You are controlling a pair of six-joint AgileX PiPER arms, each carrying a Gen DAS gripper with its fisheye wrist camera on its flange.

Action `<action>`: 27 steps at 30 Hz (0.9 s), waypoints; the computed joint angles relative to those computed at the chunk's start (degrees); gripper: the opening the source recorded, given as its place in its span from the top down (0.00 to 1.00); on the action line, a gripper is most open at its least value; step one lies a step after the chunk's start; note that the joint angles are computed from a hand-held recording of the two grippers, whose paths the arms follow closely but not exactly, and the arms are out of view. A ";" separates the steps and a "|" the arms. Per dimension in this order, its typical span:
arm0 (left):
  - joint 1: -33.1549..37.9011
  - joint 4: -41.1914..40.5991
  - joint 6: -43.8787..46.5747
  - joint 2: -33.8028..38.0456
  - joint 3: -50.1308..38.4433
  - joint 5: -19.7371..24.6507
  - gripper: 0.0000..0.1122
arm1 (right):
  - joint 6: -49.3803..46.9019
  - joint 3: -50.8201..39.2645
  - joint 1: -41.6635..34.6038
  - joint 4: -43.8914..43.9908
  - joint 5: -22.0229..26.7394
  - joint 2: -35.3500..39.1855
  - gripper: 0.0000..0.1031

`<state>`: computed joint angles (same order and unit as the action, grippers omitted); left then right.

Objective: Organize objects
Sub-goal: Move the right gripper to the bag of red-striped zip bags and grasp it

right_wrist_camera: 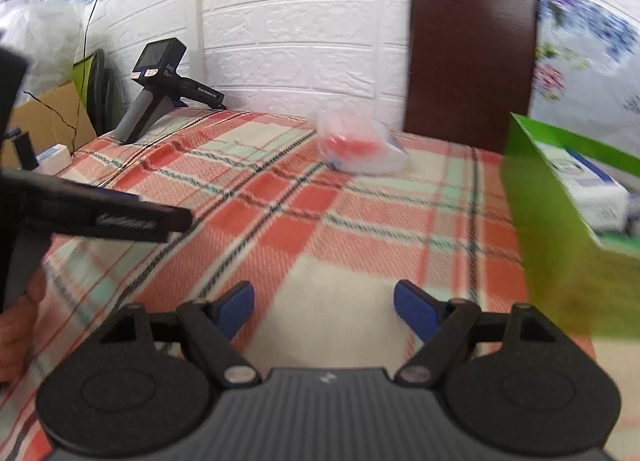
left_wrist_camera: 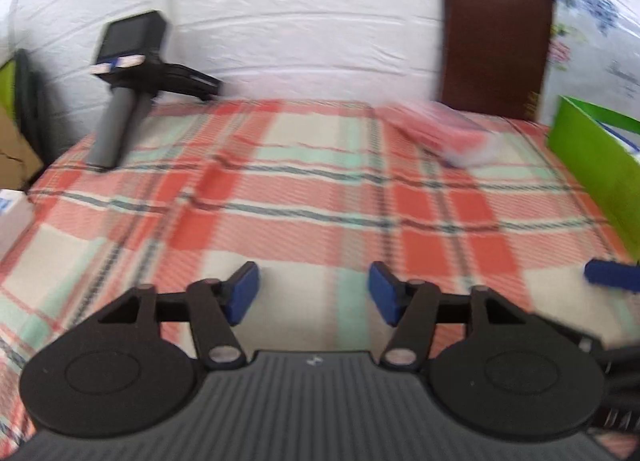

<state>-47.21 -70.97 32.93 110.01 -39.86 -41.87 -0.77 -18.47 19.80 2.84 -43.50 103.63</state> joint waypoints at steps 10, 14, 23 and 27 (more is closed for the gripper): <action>1.75 14.80 -16.17 2.08 4.60 -4.62 0.25 | 1.87 -21.29 -3.32 -1.47 5.38 10.02 0.02; 2.13 16.56 -17.86 2.42 4.98 -4.87 0.23 | -0.71 -31.03 -3.88 1.22 11.34 14.48 0.02; 2.27 16.39 -17.30 2.76 4.43 -4.60 0.21 | 4.78 -51.33 -6.20 -0.85 31.25 22.97 0.11; 2.11 15.88 -16.93 2.89 4.27 -4.63 0.20 | -0.44 -48.95 -5.11 0.93 29.26 21.88 0.36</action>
